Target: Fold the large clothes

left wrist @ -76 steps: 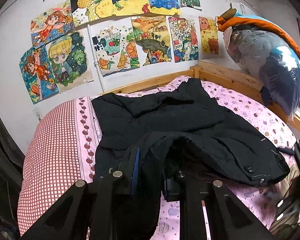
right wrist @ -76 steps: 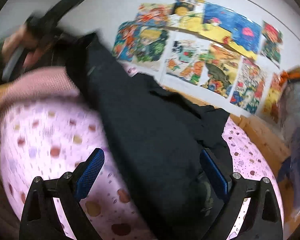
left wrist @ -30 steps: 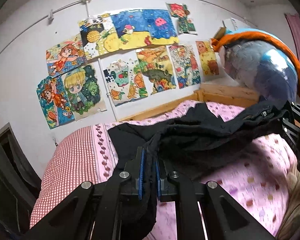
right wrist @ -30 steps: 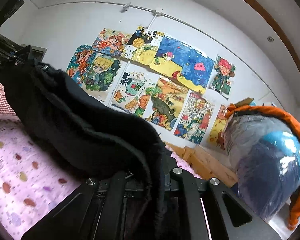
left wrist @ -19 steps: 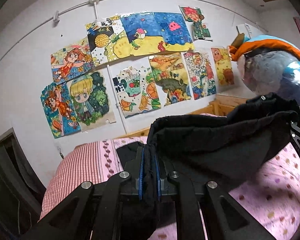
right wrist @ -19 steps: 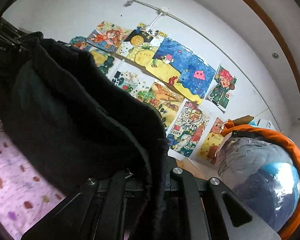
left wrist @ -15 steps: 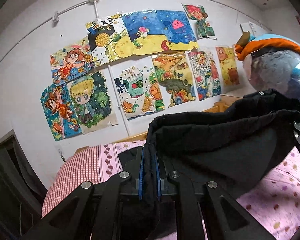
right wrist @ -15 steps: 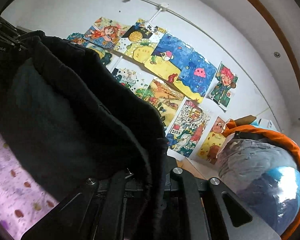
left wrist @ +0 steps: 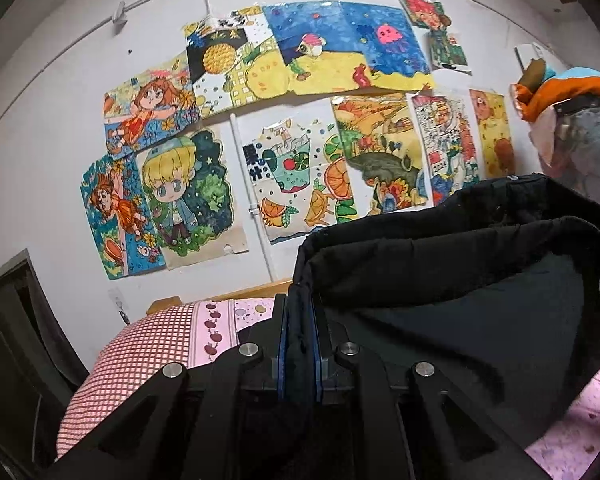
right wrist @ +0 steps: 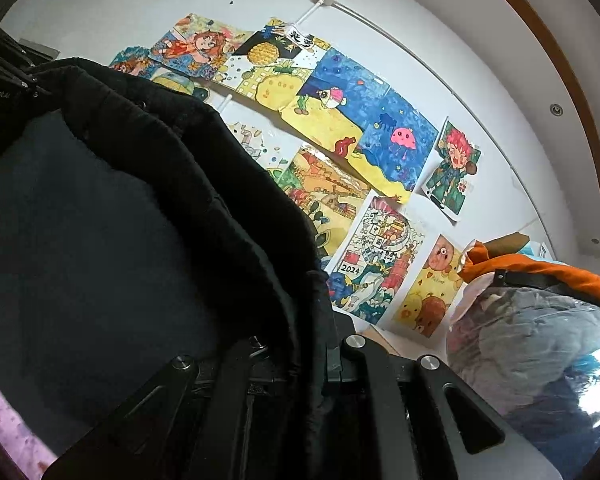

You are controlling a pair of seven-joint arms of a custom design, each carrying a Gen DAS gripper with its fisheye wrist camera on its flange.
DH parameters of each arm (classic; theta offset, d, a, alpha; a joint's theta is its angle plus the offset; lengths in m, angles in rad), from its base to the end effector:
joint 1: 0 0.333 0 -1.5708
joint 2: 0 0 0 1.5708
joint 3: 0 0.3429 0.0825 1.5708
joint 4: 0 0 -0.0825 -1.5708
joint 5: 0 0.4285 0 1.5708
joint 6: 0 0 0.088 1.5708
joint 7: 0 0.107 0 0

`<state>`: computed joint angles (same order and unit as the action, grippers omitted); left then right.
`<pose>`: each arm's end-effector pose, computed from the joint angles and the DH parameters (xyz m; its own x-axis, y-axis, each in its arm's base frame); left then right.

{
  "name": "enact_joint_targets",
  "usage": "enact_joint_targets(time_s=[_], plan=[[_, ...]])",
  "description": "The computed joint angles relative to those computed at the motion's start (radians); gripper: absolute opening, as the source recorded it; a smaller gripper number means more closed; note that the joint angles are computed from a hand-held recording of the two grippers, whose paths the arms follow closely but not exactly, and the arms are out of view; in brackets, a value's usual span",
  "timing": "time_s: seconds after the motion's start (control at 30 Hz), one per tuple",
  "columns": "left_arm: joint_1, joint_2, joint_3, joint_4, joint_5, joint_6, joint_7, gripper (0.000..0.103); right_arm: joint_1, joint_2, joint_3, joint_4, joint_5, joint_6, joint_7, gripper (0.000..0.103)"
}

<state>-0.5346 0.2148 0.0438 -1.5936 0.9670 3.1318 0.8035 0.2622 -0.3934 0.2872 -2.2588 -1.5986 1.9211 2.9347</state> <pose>0.5871 -0.3991 0.6518 -0.4972 -0.8434 -0.2036 -0.1114 0.2947 -0.9491 0.4504 0.2152 0.6019 -0.5608 -0.6465 0.5172 -0.3186 -0.4080 -0.8556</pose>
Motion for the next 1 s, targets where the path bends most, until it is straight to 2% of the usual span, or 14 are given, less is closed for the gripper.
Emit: enact_joint_targets(time_s=[0.1,0.37,0.57,0.73,0.87,0.93,0.97,1.0], plan=[[-0.004,0.058,-0.003,0.06,-0.04,-0.016,0.018,0.009,-0.012,0.041,-0.011,0.017,-0.027,-0.001,0.02,0.008],[-0.1,0.199,0.102,0.207,-0.083,-0.054,-0.001,0.009,-0.011,0.138,-0.058,0.056,-0.073,-0.004,0.064,0.008],[-0.113,0.311,0.11,0.319,-0.191,-0.106,0.078,0.01,-0.01,0.205,-0.103,0.087,-0.089,0.037,0.072,0.008],[-0.121,0.395,0.11,0.417,-0.276,-0.174,0.135,0.012,-0.015,0.253,-0.145,0.125,-0.079,0.106,0.063,0.008],[-0.059,0.45,0.016,0.488,-0.408,-0.21,0.264,0.014,-0.029,0.278,-0.181,0.154,-0.035,0.202,0.036,0.011],[-0.013,0.46,-0.055,0.498,-0.498,-0.214,0.346,0.02,-0.041,0.277,-0.201,0.159,0.006,0.277,0.018,0.011],[0.006,0.455,-0.081,0.487,-0.535,-0.197,0.372,0.024,-0.049,0.271,-0.209,0.157,0.02,0.316,0.018,0.012],[0.023,0.45,-0.105,0.474,-0.569,-0.182,0.397,0.04,-0.058,0.258,-0.217,0.148,0.029,0.361,0.026,0.013]])
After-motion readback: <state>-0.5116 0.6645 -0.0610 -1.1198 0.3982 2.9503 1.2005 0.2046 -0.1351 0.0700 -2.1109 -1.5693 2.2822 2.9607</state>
